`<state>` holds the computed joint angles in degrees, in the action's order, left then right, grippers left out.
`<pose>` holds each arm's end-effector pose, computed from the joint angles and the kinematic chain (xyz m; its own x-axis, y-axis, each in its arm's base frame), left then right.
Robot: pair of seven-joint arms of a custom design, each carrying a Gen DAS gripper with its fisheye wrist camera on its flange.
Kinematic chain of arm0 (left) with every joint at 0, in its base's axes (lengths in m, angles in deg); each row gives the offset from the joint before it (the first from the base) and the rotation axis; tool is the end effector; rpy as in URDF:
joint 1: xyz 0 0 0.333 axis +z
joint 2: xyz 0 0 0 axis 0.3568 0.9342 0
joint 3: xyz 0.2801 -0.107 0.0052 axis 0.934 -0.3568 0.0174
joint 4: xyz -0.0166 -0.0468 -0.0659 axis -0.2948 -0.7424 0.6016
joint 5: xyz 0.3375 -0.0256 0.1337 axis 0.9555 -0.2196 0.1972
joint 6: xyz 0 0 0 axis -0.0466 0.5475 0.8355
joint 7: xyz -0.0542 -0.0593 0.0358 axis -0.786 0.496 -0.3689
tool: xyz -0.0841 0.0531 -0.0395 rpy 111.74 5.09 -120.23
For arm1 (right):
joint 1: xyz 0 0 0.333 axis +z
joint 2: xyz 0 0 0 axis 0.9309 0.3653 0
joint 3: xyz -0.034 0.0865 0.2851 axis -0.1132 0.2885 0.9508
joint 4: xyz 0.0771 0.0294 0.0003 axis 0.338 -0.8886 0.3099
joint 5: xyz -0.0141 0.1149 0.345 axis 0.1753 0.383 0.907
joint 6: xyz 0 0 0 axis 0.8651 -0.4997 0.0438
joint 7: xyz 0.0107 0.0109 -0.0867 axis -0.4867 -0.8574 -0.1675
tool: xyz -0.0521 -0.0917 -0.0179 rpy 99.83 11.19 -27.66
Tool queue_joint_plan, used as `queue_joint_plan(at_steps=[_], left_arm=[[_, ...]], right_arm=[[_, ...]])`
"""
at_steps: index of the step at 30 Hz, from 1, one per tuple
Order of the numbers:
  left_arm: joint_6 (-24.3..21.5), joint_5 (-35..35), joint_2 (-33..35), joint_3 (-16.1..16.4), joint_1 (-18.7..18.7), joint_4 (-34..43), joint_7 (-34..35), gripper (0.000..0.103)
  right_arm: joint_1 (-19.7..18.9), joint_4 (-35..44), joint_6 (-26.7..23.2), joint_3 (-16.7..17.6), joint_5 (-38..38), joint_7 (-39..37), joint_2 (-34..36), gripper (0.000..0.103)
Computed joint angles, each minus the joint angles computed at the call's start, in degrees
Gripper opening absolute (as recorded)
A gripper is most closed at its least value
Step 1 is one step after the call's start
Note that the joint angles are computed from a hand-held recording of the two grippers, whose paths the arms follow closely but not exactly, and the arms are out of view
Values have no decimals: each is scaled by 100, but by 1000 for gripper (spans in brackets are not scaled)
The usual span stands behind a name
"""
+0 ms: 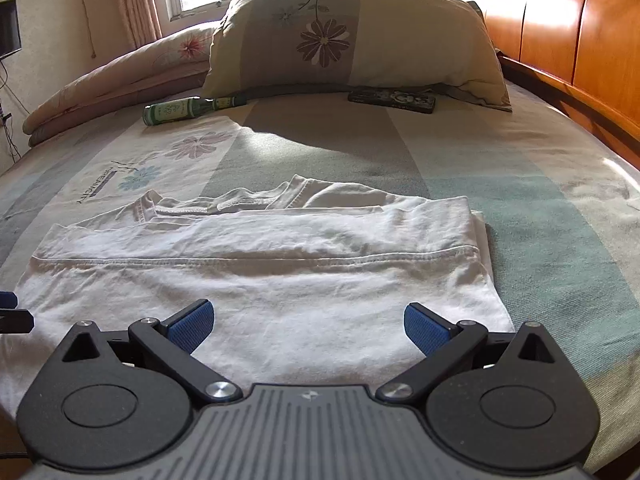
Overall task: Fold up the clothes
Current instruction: 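Move the open left gripper toward the end of the folded white shirt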
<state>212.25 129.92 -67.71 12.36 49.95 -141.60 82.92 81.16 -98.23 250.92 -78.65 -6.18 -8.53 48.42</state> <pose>0.5504 -0.0253 0.3075 -0.0832 -0.9810 0.1751 -0.7511 -0.0538 -0.6580 0.5886 0.1709 0.2850 0.1266 -0.9823 -0.1384 -0.7010 0.0102 -0.7131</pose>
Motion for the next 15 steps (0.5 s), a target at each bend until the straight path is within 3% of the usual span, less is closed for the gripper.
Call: queue_joint_plan(at_steps=[2,3,4,6,8,9,13,15], left_arm=[[97,-41,-62,393,-389,6,45,90],[170,-97,-97,705,-684,1,62,90],[184,-93,-98,817,-779,14,40,90],[158,-84,-54,815,-758,67,-48,90],[99,-50,50,627,-578,184,-111,90],[85,-51,86,605,-574,240,-111,90],[94,-94,137,697,-745,397,-63,90],[127,-100,117,764,-828,399,-52,90]], right_arm=[[438,48,-283,-546,497,34,23,103],[395,-102,-214,-519,439,174,-41,103],[170,-264,-86,-291,392,220,-100,103],[108,-441,-66,-244,416,225,-218,103],[520,-352,-290,-693,548,181,-281,103],[501,-259,-325,-684,597,114,-269,103],[-687,439,-97,469,-230,23,242,103],[-891,946,-337,618,-444,-21,584,103]])
